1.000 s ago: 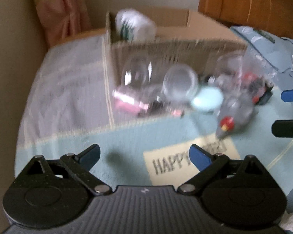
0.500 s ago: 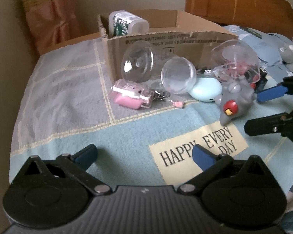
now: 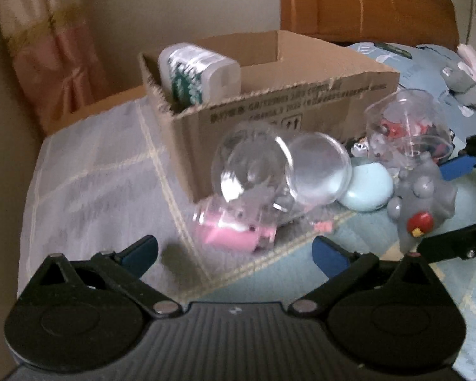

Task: Organize rigid objects
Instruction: 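Move both tools back toward the remaining items on the blanket, then grasp the pink keychain bottle with the left tool while the right tool grasps the grey toy figure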

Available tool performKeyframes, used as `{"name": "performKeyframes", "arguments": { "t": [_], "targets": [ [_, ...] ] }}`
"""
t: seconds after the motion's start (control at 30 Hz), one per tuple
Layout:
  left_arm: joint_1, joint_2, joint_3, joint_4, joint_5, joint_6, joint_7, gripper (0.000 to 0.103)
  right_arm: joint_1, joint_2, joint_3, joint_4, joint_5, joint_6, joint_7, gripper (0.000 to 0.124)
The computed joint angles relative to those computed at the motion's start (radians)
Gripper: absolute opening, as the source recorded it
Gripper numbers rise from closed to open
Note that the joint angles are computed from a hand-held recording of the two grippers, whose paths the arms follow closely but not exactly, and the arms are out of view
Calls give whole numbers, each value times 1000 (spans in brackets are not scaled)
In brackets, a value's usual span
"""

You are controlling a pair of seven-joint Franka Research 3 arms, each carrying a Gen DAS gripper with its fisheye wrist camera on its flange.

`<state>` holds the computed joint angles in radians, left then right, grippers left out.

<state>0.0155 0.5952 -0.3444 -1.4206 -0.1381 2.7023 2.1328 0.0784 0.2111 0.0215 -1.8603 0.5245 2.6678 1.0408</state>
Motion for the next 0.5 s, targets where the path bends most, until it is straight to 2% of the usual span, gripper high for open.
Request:
{"name": "performKeyframes", "arguments": {
  "t": [0.13, 0.5],
  "targets": [
    [6, 6, -16, 1, 4, 25, 44, 96, 3, -2, 2, -5, 0, 23, -5, 103],
    [18, 31, -35, 56, -41, -31, 86, 76, 8, 13, 5, 13, -12, 24, 11, 102]
  ]
}}
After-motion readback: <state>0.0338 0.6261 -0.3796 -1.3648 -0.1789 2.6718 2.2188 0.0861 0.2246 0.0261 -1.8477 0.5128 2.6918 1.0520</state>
